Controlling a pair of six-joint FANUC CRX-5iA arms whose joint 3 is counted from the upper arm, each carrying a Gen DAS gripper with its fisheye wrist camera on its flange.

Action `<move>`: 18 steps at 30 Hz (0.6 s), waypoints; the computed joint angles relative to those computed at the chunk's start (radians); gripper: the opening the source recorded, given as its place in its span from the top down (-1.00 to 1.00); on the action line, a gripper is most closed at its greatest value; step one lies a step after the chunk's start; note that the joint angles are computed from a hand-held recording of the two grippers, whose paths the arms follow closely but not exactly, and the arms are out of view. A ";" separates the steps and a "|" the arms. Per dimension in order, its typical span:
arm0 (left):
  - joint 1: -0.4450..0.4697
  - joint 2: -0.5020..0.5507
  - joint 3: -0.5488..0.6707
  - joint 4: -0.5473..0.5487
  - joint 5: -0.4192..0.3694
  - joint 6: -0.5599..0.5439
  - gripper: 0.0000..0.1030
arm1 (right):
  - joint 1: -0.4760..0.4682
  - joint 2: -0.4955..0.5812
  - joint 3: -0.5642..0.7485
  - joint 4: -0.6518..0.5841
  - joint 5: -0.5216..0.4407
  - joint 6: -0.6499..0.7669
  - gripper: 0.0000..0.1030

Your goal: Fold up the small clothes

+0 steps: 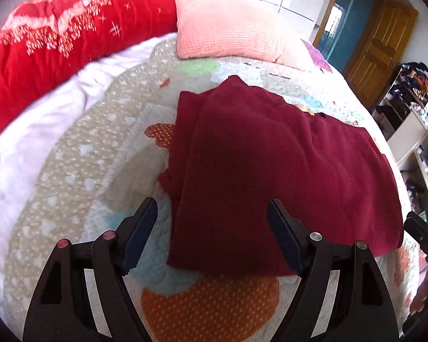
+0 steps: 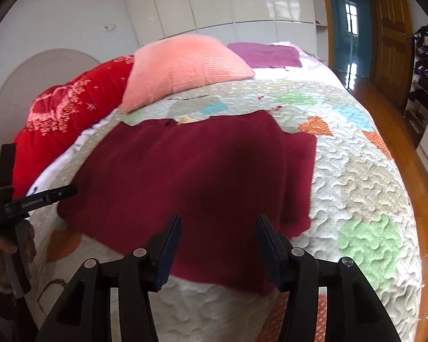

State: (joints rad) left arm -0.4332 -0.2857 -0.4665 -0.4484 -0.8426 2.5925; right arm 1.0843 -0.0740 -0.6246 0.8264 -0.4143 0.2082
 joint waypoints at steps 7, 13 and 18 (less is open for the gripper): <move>-0.089 0.035 0.034 -0.111 -0.060 0.076 -0.54 | 0.040 0.056 0.044 -0.047 -0.013 0.036 -0.01; -0.075 0.059 0.024 -0.124 -0.017 0.057 -0.54 | 0.029 0.099 0.060 -0.012 -0.007 -0.049 -0.01; -0.004 0.050 -0.022 -0.044 0.070 -0.018 -0.54 | 0.027 0.124 0.057 0.058 0.001 -0.151 -0.02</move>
State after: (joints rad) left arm -0.4376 -0.2360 -0.4884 -0.4928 -0.7729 2.5745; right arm 1.1112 0.0504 -0.5679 0.8841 -0.4135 0.0575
